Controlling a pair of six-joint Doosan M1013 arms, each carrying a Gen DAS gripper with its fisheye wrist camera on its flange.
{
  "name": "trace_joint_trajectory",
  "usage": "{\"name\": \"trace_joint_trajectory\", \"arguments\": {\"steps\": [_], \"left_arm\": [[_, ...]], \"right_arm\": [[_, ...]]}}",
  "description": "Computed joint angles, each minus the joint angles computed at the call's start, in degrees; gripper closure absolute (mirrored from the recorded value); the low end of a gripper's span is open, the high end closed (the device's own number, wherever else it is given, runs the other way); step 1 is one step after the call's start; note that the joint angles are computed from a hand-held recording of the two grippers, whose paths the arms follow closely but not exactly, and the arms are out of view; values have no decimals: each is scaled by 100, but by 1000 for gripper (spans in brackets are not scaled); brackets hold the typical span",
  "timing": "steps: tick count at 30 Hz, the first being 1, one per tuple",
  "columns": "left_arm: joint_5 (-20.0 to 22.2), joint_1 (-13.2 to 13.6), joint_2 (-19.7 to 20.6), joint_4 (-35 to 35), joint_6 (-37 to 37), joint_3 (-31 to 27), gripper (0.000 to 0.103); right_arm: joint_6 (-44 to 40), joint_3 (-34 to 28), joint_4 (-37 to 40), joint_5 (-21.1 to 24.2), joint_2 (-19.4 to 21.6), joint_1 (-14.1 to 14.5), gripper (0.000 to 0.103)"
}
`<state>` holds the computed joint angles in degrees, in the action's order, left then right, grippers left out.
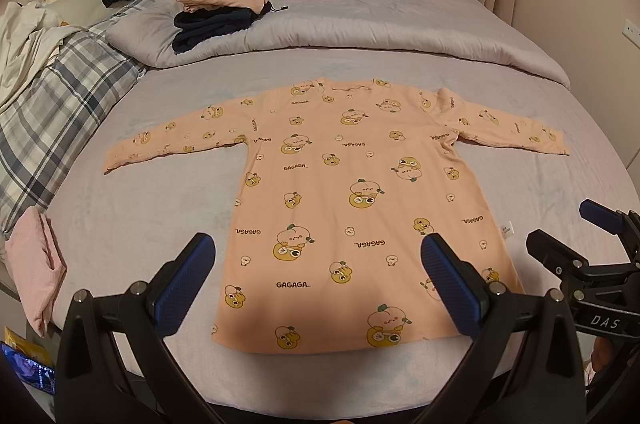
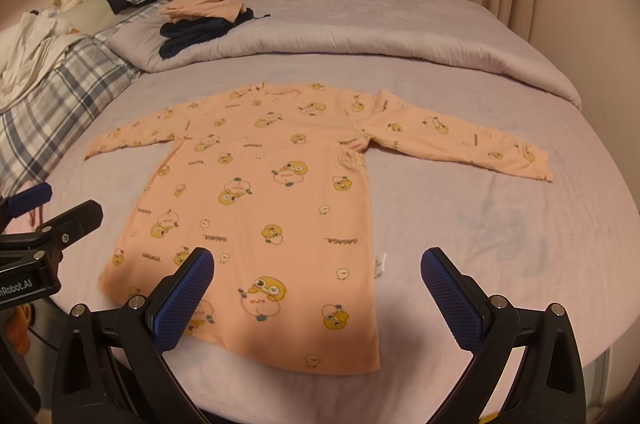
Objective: Fold small clothes
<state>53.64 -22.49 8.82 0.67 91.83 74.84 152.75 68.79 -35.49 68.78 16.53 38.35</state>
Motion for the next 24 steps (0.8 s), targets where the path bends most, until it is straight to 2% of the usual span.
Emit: {"name": "trace_joint_trajectory", "arguments": {"steps": [24], "left_arm": [[20, -11, 4, 34, -23, 10, 0]], "right_arm": [[-14, 2, 4, 17, -8, 16, 1]]}}
